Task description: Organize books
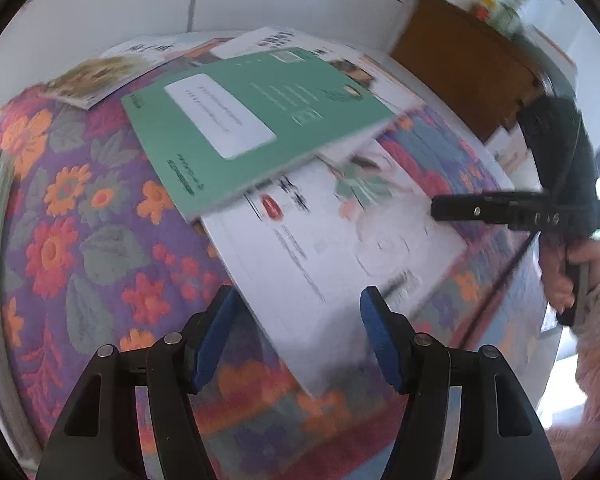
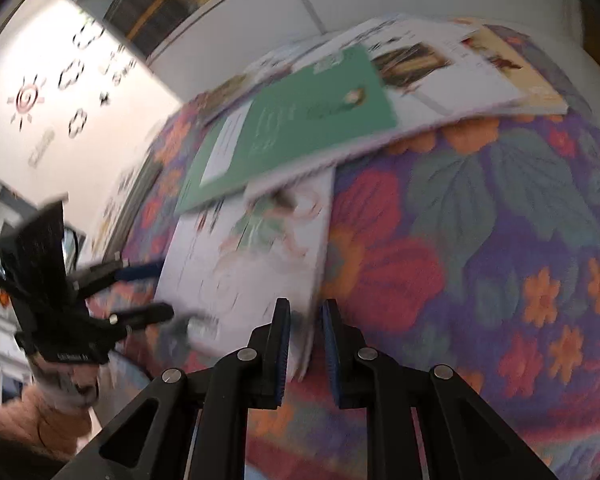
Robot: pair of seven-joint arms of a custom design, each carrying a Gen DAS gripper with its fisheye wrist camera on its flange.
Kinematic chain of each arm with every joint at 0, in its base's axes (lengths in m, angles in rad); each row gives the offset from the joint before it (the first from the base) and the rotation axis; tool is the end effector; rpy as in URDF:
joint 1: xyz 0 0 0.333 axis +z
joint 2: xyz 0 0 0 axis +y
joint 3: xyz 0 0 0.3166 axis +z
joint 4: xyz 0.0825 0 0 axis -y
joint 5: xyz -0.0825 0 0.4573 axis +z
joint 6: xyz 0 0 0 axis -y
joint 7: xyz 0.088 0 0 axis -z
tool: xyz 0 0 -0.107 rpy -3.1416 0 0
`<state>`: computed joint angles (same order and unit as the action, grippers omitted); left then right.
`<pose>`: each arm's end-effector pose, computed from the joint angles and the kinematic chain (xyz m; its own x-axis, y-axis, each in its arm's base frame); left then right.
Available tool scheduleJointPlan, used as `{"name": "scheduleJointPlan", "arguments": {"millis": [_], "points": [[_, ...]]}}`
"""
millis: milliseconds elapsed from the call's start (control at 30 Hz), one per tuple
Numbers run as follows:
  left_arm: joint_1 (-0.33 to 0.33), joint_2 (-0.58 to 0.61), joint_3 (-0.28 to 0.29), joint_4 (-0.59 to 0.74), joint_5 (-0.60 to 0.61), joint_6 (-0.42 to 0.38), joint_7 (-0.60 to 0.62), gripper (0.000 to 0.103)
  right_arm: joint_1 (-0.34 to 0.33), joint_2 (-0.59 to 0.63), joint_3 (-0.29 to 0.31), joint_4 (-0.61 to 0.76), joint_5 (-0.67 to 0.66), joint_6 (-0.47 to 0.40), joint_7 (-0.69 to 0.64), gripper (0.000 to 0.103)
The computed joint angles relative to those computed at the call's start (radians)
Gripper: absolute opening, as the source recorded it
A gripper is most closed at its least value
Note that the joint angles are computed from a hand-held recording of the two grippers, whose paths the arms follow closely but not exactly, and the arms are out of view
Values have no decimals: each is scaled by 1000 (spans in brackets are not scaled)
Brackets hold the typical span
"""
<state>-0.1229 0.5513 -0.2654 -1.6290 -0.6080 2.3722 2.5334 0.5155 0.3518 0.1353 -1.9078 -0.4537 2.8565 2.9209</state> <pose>0.7162 -0.2747 0.2921 -0.7923 -0.5325 0.2978 -0.6045 0.6189 -0.5015 0.5633 0.4514 0.3348 -0.1958 -0.8808 -0.4311 -0.8328 0.3815 -0.4011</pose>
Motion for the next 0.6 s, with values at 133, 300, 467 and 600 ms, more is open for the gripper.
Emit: {"name": "scheduleJointPlan", "arguments": {"millis": [133, 300, 467, 600], "points": [[-8, 69, 9, 101, -5, -27, -100, 60, -90, 54, 60, 8, 108, 129, -115, 15], [-12, 79, 14, 121, 23, 3, -139, 58, -119, 44, 60, -3, 146, 159, -110, 15], [0, 161, 1, 229, 4, 23, -216, 58, 86, -60, -195, -18, -200, 21, 196, 16], [-17, 233, 3, 336, 22, 13, -293, 58, 9, 16, -160, 77, -221, 52, 196, 18]]}}
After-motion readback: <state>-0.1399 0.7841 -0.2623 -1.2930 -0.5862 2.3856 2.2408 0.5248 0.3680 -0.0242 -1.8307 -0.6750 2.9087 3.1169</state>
